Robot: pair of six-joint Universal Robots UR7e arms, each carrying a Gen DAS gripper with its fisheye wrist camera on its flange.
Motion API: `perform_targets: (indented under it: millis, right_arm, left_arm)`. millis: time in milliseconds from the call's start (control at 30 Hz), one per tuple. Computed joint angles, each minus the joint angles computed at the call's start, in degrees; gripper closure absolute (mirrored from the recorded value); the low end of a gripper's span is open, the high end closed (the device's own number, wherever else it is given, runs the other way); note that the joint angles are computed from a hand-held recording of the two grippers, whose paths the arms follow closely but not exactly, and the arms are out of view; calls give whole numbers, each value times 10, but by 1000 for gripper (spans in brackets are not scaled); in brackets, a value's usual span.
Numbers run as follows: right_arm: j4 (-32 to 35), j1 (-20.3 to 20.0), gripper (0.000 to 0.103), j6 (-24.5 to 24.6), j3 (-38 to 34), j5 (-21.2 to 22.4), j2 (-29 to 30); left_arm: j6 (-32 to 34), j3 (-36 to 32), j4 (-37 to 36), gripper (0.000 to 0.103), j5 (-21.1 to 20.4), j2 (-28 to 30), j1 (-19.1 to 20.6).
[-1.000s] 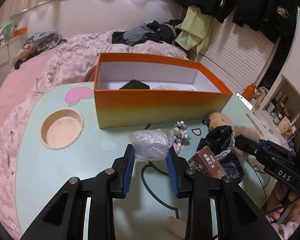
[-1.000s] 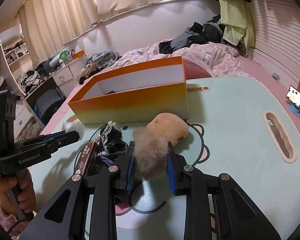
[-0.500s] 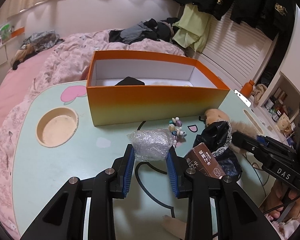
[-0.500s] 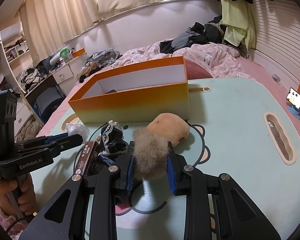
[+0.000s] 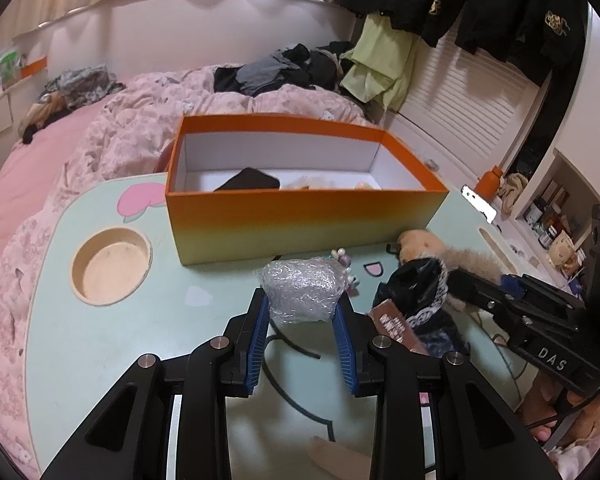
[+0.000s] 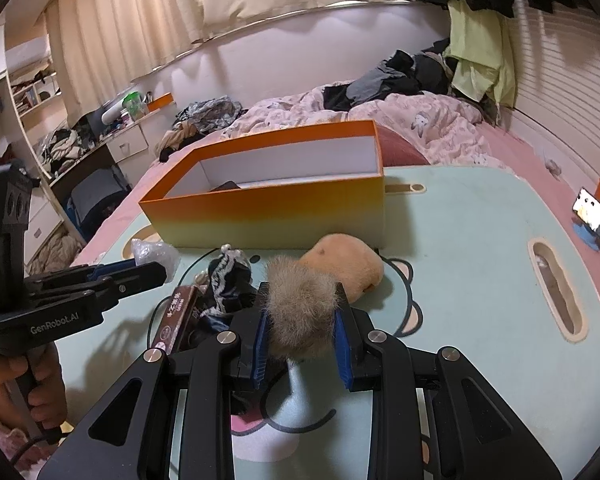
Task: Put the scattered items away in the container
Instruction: 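Carry the clear bag and brown pompom over the orange box with both grippers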
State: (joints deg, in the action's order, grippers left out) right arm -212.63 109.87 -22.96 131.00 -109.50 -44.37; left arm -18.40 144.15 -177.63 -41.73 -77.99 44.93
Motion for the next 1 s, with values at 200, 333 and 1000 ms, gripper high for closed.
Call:
perform_targets:
  millis: [200,333,1000]
  right_arm:
    - [-3,15,74,-22,-20,-8,4]
    - [-6,21,74,-27,-41,-5,7]
    - [41,9,74,-54,-191,-24,96]
  left_arm:
    - [20,-9,-21,73,9,-1,-9]
    - [39,-29,-37,73,22,11,-7]
    - [96,-137,-72,73,0,99,79]
